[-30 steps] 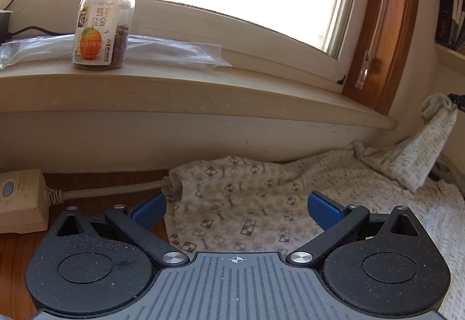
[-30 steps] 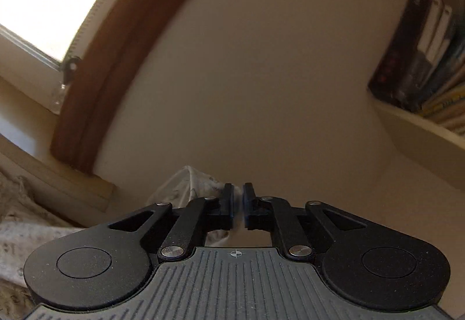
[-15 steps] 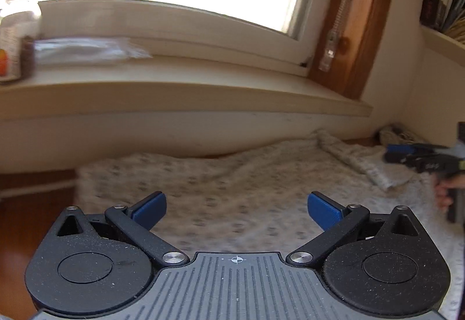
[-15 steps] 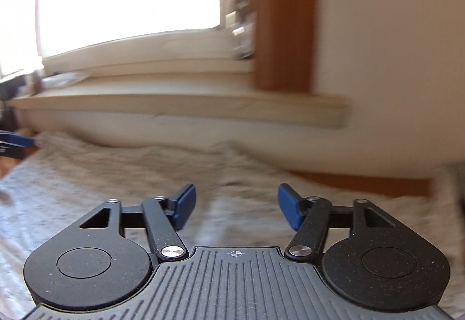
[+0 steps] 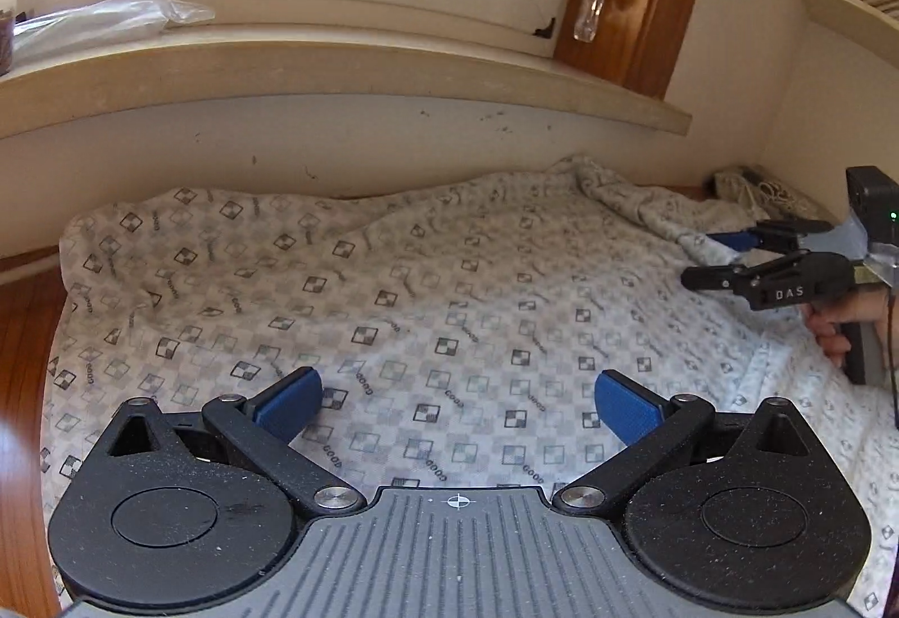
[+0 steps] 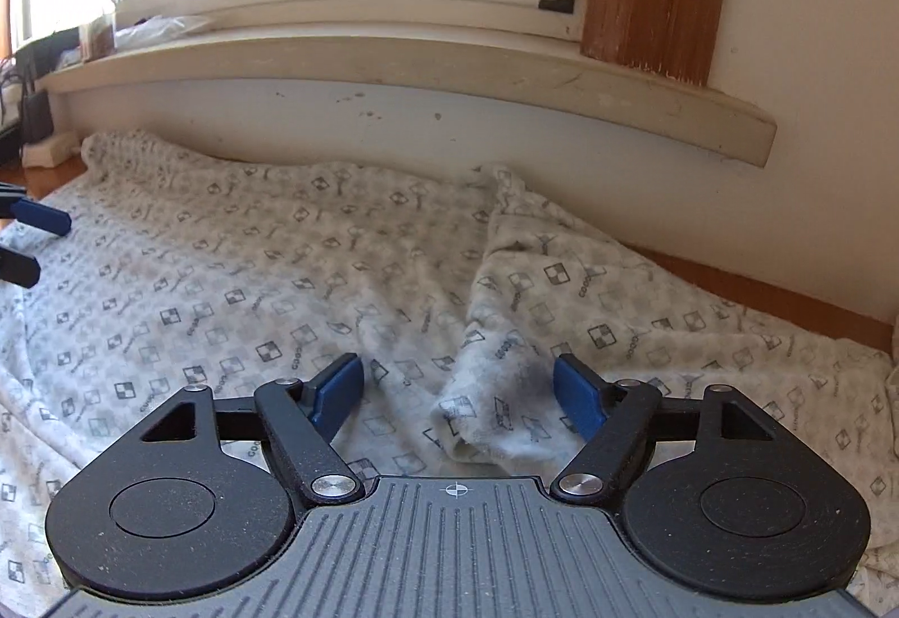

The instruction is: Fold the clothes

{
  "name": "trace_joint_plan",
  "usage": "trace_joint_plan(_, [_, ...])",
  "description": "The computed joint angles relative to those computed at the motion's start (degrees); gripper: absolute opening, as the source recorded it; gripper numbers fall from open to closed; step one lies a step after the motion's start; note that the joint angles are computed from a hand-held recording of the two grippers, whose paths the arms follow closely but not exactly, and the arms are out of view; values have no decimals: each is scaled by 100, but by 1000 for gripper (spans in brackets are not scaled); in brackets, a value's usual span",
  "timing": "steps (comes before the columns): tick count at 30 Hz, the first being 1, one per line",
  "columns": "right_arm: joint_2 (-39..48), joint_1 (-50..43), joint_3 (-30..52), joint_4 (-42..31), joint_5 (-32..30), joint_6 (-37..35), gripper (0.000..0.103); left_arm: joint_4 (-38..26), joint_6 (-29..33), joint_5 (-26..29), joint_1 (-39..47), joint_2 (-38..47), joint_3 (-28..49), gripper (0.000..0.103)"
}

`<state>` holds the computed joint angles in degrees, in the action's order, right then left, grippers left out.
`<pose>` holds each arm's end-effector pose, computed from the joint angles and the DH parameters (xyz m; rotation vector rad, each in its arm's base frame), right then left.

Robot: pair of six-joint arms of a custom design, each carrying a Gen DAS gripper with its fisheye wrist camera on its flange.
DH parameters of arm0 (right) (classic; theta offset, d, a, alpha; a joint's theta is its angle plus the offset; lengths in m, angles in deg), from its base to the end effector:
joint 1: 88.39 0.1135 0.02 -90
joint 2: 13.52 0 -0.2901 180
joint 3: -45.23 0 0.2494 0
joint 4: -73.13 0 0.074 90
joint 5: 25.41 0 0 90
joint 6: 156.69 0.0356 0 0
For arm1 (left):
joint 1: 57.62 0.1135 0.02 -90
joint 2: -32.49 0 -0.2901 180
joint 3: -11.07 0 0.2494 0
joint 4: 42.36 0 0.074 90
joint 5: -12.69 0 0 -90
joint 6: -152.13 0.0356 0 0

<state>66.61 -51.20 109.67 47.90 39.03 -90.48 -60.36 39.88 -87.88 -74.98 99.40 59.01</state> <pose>0.2222 0.1879 0.2624 -1.3523 1.8341 0.6314 0.2207 -0.0621 0.2337 -0.1959 2.2005 -0.1810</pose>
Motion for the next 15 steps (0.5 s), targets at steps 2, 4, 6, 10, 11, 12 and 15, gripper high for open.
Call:
trace_joint_plan(2, [-9, -94, 8, -113, -153, 0, 75, -70, -49, -72, -77, -32, 21, 103])
trace_joint_plan(4, [-18, -152, 26, -203, -256, -8, 76, -94, -79, -69, -106, -84, 3, 103])
trace_joint_plan(6, [-42, -127, 37, -247, -243, -48, 78, -49, -83, 5, -59, -62, 11, 103])
trace_joint_plan(10, [-98, -73, 19, -227, -153, -90, 78, 8, 204, 392, 354, -300, -37, 103])
trace_joint_plan(11, [-87, -83, 32, -240, -169, -87, 78, 35, 289, 517, 511, -398, -58, 103])
trace_joint_plan(12, [-77, -93, 44, -251, -184, -86, 79, 60, 374, 652, 684, -499, -77, 103])
trace_joint_plan(15, [-73, -89, 40, -231, -169, -86, 79, -65, 700, 1194, 1761, -836, -34, 103])
